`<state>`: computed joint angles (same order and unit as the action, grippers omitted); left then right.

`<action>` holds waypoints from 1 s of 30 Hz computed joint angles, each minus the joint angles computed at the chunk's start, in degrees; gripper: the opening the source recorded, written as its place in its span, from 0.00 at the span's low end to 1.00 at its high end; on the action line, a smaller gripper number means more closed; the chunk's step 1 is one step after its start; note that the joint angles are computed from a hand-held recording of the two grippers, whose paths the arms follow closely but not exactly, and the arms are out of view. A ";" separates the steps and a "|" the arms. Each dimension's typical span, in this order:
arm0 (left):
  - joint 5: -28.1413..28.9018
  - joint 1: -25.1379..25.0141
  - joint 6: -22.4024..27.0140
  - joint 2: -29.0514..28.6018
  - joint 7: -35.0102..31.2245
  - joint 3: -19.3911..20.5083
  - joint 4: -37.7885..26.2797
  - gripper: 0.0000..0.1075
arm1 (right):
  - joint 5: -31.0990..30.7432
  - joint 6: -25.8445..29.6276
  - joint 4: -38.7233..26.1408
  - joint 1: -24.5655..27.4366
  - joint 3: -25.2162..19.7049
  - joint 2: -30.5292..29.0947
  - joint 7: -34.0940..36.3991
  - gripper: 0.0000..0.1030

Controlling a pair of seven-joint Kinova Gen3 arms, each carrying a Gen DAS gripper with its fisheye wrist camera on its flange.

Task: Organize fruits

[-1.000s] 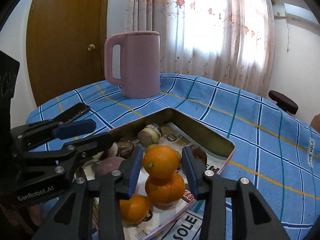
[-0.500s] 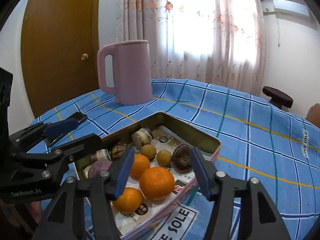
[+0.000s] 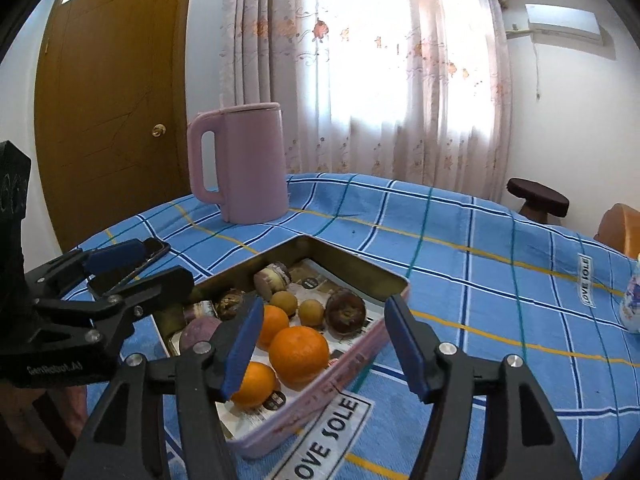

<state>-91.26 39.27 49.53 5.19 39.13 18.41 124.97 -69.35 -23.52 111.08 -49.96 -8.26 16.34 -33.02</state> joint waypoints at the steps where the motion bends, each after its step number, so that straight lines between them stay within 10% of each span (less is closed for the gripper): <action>1: -0.11 0.11 0.02 -0.01 -0.06 0.09 -0.06 0.84 | 0.13 -0.20 0.49 0.06 -0.10 -0.37 -0.54 0.62; 30: -2.53 3.41 -0.29 0.42 0.19 1.64 -1.50 0.93 | -10.09 -18.24 7.76 0.23 -8.84 -7.07 3.36 0.73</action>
<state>-93.79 42.68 49.24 5.61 39.33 20.05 123.46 -79.45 -41.76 118.84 -49.73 -17.09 9.27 -29.66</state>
